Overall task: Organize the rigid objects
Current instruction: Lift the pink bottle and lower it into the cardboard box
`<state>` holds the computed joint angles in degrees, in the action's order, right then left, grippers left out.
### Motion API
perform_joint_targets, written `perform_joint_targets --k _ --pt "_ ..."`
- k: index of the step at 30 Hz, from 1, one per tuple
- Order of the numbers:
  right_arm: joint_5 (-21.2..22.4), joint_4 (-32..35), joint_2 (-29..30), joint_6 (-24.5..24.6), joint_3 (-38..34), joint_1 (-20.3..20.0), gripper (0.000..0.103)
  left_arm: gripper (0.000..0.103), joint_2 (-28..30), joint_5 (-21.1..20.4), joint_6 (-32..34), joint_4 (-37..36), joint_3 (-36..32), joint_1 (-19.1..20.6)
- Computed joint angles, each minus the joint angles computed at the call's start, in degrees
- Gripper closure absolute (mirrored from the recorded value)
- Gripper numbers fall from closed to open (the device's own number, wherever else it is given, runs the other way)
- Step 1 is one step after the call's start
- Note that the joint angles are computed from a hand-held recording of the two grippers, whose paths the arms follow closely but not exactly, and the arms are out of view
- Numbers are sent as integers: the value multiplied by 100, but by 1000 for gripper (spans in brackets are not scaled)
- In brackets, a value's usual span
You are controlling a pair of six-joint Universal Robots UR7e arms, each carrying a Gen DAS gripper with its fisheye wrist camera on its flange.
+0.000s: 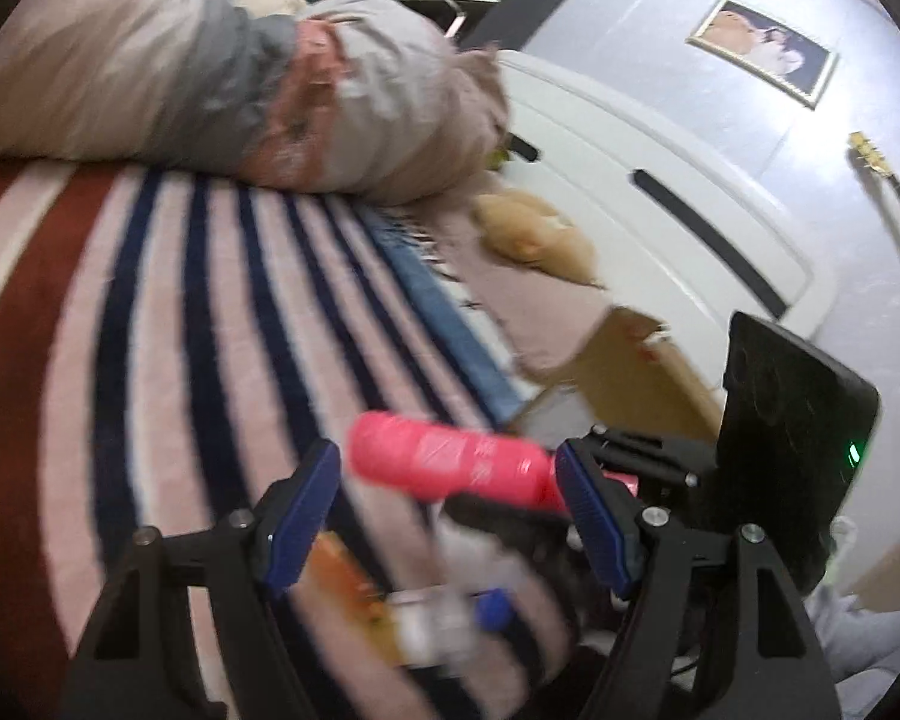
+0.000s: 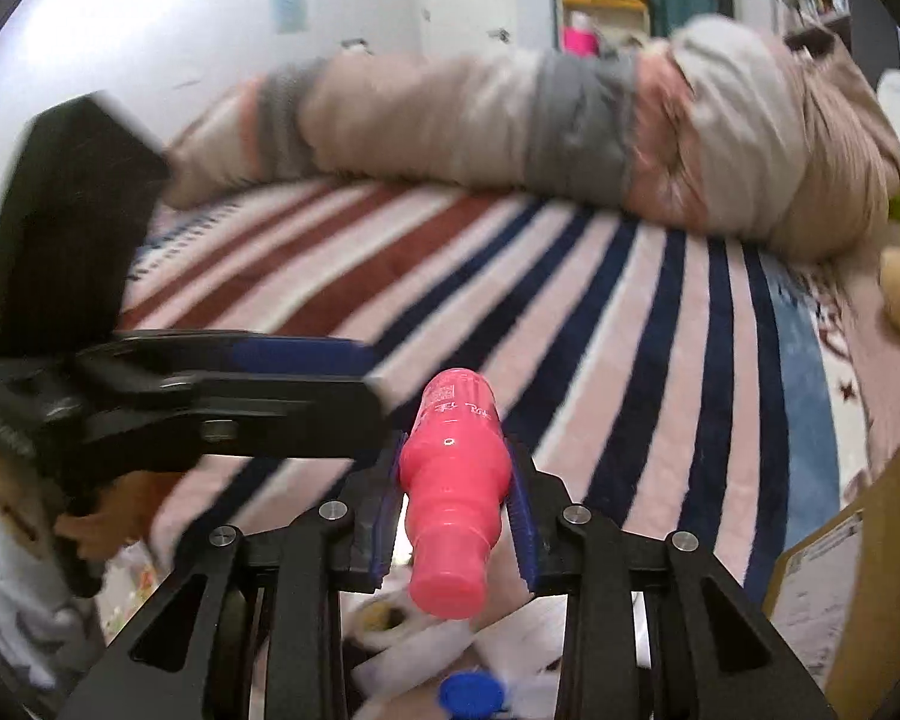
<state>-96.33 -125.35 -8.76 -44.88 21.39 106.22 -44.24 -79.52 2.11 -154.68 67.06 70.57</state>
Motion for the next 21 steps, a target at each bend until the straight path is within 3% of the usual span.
perform_joint_targets --k 2,5,6,10,15,21 --pt "72 -322 -319 -95 553 33 76 32 21 85 -46 -2 -24 -92" --pt "-47 -153 -381 49 556 35 76 32 -36 499 -34 -120 107 -243" --pt "-46 -106 -410 87 579 16 76 32 -72 457 -78 -95 153 -244" --pt "373 -342 -725 64 1086 -82 76 31 -128 34 -329 53 236 -135" --pt "584 -685 -851 -50 1400 -103 76 31 -49 -940 -747 -127 179 110" --pt "957 -1194 -926 -137 1661 -155 76 31 128 -1561 -1058 -127 -91 207"
